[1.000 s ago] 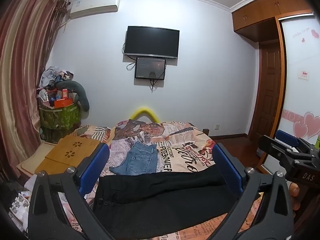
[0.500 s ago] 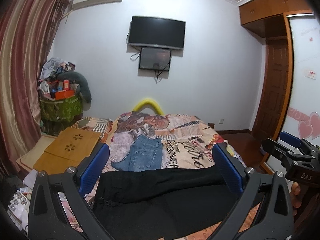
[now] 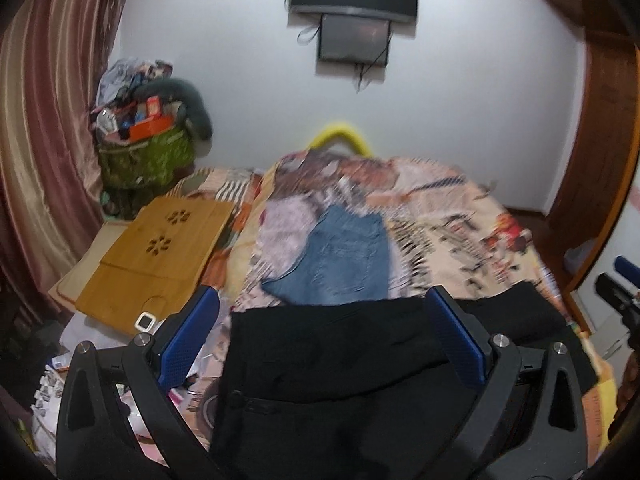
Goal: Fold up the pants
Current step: 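Close the left gripper on the waistband while the right gripper grasps it too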
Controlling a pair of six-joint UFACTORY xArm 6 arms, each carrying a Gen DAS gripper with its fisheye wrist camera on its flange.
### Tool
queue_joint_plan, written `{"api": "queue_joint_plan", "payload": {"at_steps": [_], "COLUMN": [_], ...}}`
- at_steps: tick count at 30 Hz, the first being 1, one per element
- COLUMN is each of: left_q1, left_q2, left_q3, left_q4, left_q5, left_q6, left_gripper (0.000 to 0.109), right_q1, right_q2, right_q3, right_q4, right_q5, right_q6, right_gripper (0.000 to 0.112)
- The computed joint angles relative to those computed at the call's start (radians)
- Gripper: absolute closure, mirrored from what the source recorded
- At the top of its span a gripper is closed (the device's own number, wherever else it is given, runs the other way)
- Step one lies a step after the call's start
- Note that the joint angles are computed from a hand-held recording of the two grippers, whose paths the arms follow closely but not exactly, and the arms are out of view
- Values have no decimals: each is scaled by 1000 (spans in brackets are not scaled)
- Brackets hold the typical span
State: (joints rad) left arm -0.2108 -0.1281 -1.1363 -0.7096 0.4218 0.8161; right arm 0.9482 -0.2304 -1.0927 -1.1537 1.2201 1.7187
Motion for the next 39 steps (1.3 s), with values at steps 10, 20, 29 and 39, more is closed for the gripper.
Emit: {"api": "queue_joint_plan", "payload": {"at_steps": [10, 20, 29, 39], "left_q1": [21, 47, 87, 75], "left_q2": [409, 734, 1008, 1174], "left_q3": [-351, -727, -1096, -1351], "left_q4": [384, 536, 553, 549], "left_q5": [82, 284, 579, 701], "left_q6": [-331, -433, -478, -489], "left_gripper": [6, 13, 33, 37], "right_q1": [-251, -460, -598, -598], "right_q2": [36, 124, 272, 381], "right_q3": [86, 74, 47, -16], "right_q4": [159, 355, 735, 1005], "right_q5": [-294, -534, -719, -744], "right_q6": [-199, -427, -771, -1124], "right_gripper": [10, 10, 12, 28]}}
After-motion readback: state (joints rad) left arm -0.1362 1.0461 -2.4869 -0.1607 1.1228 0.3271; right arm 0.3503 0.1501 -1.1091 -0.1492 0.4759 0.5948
